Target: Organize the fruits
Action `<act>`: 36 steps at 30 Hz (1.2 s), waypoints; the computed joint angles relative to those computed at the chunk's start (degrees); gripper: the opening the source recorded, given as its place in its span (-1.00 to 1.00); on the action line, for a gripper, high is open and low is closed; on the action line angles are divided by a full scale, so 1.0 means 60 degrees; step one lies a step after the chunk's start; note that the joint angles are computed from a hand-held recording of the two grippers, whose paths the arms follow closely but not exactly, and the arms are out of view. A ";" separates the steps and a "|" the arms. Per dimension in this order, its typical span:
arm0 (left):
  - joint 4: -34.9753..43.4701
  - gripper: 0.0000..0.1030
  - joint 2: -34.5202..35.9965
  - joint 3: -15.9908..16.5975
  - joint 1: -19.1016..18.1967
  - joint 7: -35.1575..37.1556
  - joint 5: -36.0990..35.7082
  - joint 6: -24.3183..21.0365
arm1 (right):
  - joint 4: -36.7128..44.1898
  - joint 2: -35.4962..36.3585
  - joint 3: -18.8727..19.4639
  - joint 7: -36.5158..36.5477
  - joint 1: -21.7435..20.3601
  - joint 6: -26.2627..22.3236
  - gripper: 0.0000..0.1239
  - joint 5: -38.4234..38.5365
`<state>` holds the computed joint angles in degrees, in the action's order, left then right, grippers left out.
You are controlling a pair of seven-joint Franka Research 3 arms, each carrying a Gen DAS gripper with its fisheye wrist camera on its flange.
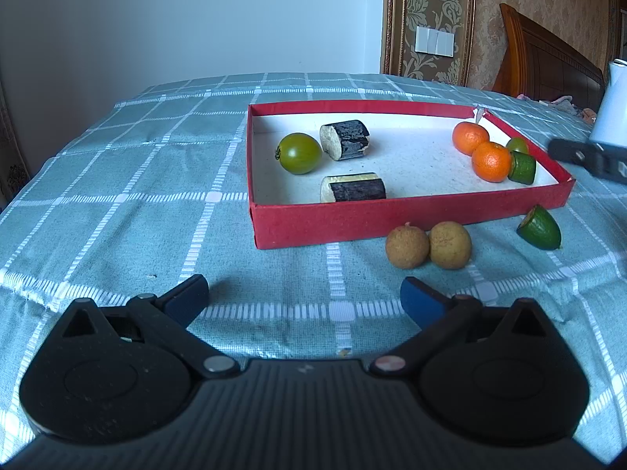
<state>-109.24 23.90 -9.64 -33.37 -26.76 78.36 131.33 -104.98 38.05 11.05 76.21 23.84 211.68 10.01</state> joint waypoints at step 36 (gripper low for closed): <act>0.1586 0.42 0.0998 0.0380 -0.0555 0.0333 -0.0283 -0.0322 | -0.0746 -0.0309 0.0263 0.0838 -0.0751 -0.0651 0.23 -0.0691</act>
